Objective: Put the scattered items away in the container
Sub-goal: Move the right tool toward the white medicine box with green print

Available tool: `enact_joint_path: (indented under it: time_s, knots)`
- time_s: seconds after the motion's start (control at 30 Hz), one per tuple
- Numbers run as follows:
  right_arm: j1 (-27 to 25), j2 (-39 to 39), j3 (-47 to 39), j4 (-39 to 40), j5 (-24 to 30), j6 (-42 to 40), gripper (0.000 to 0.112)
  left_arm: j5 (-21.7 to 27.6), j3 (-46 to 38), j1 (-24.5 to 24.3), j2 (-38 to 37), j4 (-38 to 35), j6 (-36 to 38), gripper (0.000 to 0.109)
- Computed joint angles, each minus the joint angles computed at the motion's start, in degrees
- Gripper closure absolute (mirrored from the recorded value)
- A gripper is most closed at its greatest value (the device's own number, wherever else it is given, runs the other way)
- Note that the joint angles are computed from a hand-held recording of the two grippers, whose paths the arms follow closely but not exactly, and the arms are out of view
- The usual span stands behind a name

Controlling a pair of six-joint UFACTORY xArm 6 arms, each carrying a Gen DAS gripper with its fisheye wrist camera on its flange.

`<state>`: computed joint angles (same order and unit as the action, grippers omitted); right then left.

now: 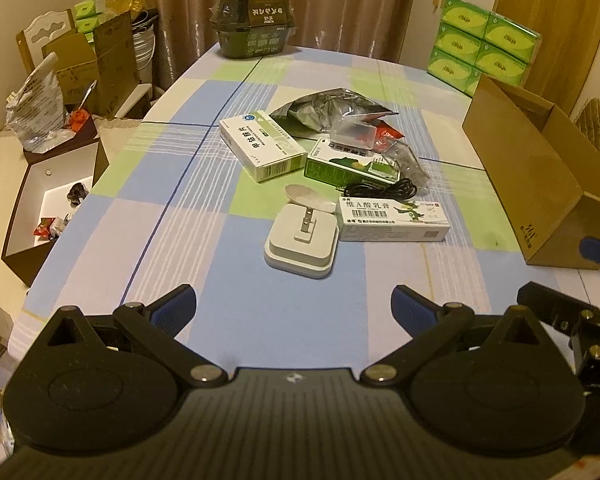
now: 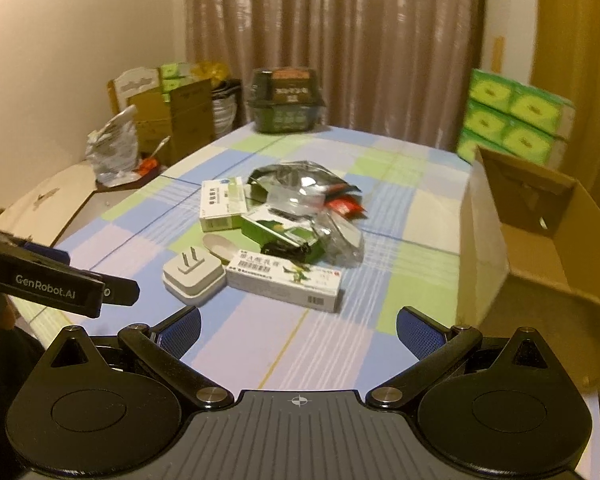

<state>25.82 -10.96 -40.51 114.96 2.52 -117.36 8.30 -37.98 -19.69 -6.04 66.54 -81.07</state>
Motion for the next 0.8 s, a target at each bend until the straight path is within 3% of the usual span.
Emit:
enact_joint_path:
  time_s: [0.13, 0.3, 0.57, 0.73, 0.8]
  knots:
    - [-0.83, 3.04, -2.54, 0.07, 1.23, -3.96, 0.011, -0.62, -1.47, 0.90, 2.12, -0.33, 1.62, 0.007]
    - [-1.58, 6.96, -4.61, -9.22, 3.53, 1.92, 0.011, -2.06, -3.20, 2.24, 5.01, -0.96, 3.85, 0.007]
    - [-2.90, 12.53, -8.96, -14.08, 5.64, 0.06, 0.011, -2.87, -6.48, 3.40, 9.75, -2.99, 9.25, 0.007]
    - [-4.10, 16.64, -12.31, -22.73, 6.63, 3.14, 0.011, -6.44, -8.34, 5.13, 12.72, -3.47, 14.99, 0.007]
    - [-4.60, 18.34, -13.39, -28.21, 7.40, 6.34, 0.011, -7.93, -8.68, 5.42, 14.03, -8.74, 22.19, 0.007]
